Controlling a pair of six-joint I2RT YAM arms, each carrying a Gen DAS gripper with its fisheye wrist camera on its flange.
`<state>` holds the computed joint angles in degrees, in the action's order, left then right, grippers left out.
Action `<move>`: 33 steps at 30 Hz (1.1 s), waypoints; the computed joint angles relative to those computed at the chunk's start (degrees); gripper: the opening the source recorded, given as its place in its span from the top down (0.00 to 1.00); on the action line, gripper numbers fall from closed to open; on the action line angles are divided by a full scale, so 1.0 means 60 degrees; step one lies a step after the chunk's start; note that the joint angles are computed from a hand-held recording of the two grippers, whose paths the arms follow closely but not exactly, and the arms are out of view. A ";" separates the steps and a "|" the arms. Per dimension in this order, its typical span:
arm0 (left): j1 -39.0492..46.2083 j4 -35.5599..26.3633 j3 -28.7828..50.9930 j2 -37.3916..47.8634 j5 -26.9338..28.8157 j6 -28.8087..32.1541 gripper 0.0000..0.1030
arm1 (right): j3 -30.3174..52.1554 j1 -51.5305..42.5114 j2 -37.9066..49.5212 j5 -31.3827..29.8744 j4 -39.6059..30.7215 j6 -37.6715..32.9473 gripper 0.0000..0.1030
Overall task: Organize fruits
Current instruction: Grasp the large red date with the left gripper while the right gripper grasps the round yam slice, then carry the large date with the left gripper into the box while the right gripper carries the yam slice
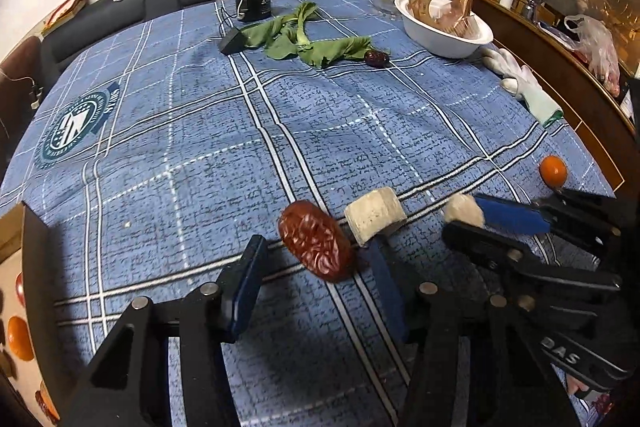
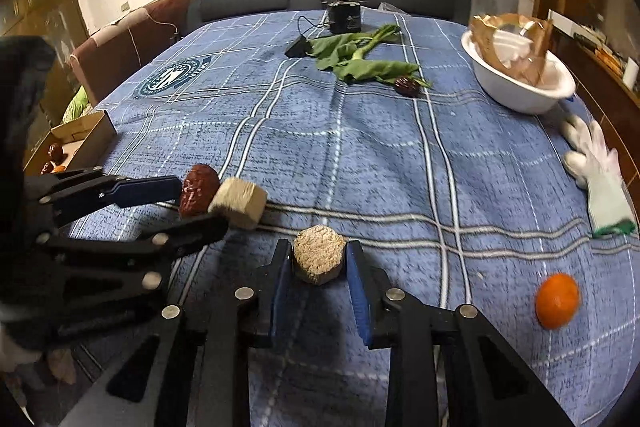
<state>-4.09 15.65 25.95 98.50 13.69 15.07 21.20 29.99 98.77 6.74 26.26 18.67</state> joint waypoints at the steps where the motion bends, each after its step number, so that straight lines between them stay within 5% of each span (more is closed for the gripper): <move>1: 0.0012 0.0013 0.0041 0.0056 0.0075 0.0009 0.50 | -0.0117 -0.0051 -0.0082 -0.0076 0.0046 0.0013 0.71; 5: -0.0073 0.0270 0.0062 0.0206 0.0053 -0.0009 0.52 | -0.0355 -0.0200 -0.0214 -0.0327 0.0246 0.0085 0.72; 6: -0.0141 0.0403 -0.0020 0.0178 -0.0133 -0.0030 0.64 | -0.0371 -0.0202 -0.0229 -0.0331 0.0256 0.0110 0.72; 15: 0.0133 0.0088 -0.0729 -0.0954 -0.0071 -0.0170 0.65 | -0.0652 0.0127 -0.0772 -0.0181 0.0073 0.0365 0.72; 26: 0.2332 -0.3036 -0.2034 -0.5527 0.1463 0.0605 0.64 | -0.0868 0.1771 -0.2112 0.0873 -0.0942 0.1270 0.71; 33: 0.4612 -0.5053 -0.2214 -0.7022 0.2760 0.1875 0.64 | -0.0920 0.2958 -0.2649 0.1533 -0.1490 0.2014 0.71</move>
<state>23.58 -14.67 12.66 56.37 30.25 26.32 15.67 47.74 82.87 15.94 17.32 30.75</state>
